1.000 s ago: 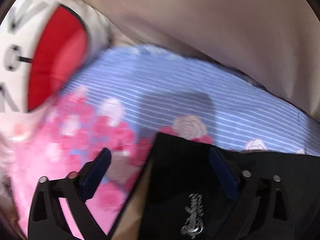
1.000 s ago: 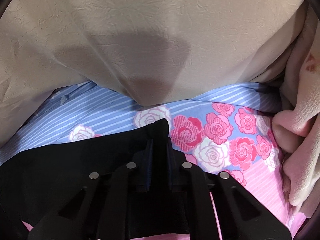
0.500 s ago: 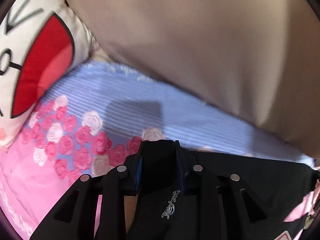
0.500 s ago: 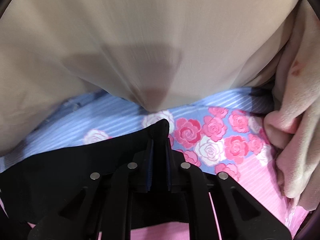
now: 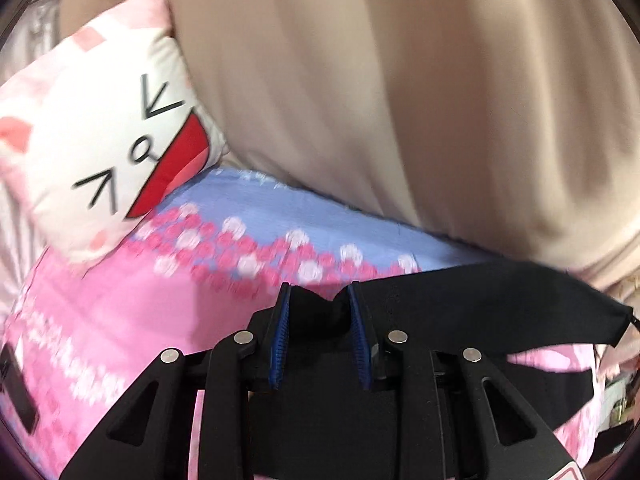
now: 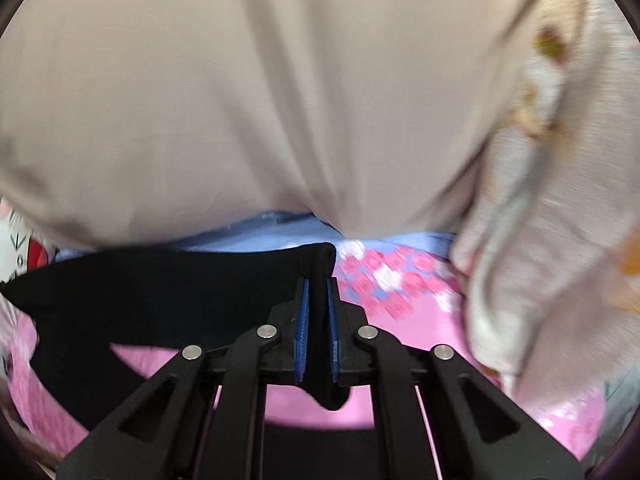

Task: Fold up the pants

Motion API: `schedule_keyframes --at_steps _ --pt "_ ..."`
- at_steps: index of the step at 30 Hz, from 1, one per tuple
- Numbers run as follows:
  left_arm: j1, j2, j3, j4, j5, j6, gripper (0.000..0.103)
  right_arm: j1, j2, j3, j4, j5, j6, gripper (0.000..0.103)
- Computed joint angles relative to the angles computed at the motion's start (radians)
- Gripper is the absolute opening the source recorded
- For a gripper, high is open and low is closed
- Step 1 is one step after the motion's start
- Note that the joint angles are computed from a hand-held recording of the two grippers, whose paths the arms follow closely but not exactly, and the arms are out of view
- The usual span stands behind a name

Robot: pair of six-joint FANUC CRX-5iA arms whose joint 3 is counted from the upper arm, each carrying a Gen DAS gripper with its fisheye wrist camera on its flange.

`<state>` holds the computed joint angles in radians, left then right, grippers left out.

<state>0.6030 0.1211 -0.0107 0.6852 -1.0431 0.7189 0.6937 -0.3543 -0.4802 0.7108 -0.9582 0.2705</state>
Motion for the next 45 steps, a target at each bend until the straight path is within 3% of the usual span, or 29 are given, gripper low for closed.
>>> schedule_keyframes --at_steps 3,4,5,10,14,15,16,18,19,20,21,22,24,29,33,36,37,39,40,42,45 --pt "0.065 -0.068 -0.082 -0.005 -0.045 -0.036 0.026 0.110 -0.093 -0.053 -0.005 -0.149 -0.022 0.008" --pt "0.092 -0.099 -0.115 -0.020 -0.055 -0.050 0.018 0.128 -0.101 -0.055 -0.011 -0.174 -0.028 0.008" --pt "0.110 -0.121 -0.142 -0.029 -0.047 -0.061 0.000 0.163 -0.126 -0.067 -0.024 -0.221 -0.041 0.008" --pt "0.214 -0.163 -0.224 -0.157 -0.048 -0.031 0.000 0.375 -0.205 -0.145 -0.128 -0.457 -0.150 0.008" --pt "0.238 -0.203 -0.292 -0.249 -0.050 -0.055 0.003 0.468 -0.222 -0.217 -0.260 -0.550 -0.297 0.008" --pt "0.240 -0.213 -0.305 -0.246 -0.054 -0.061 0.003 0.530 -0.238 -0.242 -0.282 -0.593 -0.383 0.008" --pt "0.250 -0.226 -0.331 -0.219 -0.068 -0.081 0.006 0.579 -0.254 -0.261 -0.301 -0.637 -0.479 0.010" --pt "0.245 -0.256 -0.370 -0.186 -0.047 -0.076 0.038 0.669 -0.278 -0.276 -0.310 -0.747 -0.690 0.016" --pt "0.231 -0.280 -0.397 -0.174 -0.004 -0.048 0.072 0.709 -0.287 -0.268 -0.305 -0.790 -0.764 0.016" --pt "0.214 -0.299 -0.423 -0.161 0.047 -0.026 0.085 0.756 -0.304 -0.274 -0.284 -0.826 -0.846 0.016" --pt "0.197 -0.314 -0.455 -0.123 0.099 -0.019 0.085 0.797 -0.307 -0.267 -0.258 -0.859 -0.898 0.016" --pt "0.179 -0.298 -0.452 -0.105 0.104 -0.008 0.085 0.831 -0.294 -0.253 -0.217 -0.886 -0.937 0.016" --pt "0.144 -0.246 -0.418 -0.114 0.091 0.052 0.085 0.843 -0.260 -0.227 -0.161 -0.882 -0.948 0.016" --pt "0.075 -0.140 -0.366 -0.207 0.105 0.161 0.084 0.760 -0.107 -0.141 -0.032 -0.705 -0.853 0.016" --pt "0.067 -0.117 -0.399 -0.124 0.135 0.115 0.080 0.712 0.024 -0.059 -0.010 -0.554 -0.798 0.016" --pt "0.052 -0.087 -0.370 -0.179 0.143 0.123 0.051 0.688 0.110 -0.006 -0.008 -0.456 -0.775 0.016" --pt "0.057 -0.082 -0.369 -0.178 0.147 0.095 0.035 0.681 0.138 0.016 -0.012 -0.432 -0.761 0.016" --pt "0.086 -0.055 -0.354 -0.120 0.074 0.013 0.028 0.664 0.185 0.045 -0.017 -0.383 -0.732 0.021" --pt "0.105 -0.037 -0.331 -0.110 0.013 -0.027 0.026 0.655 0.215 0.068 -0.020 -0.357 -0.712 0.031" --pt "0.126 -0.027 -0.302 -0.105 -0.051 -0.100 0.024 0.641 0.271 0.113 -0.016 -0.328 -0.678 0.041" --pt "0.222 0.012 -0.268 0.043 -0.258 -0.254 0.021 0.629 0.312 0.147 -0.008 -0.293 -0.642 0.042"
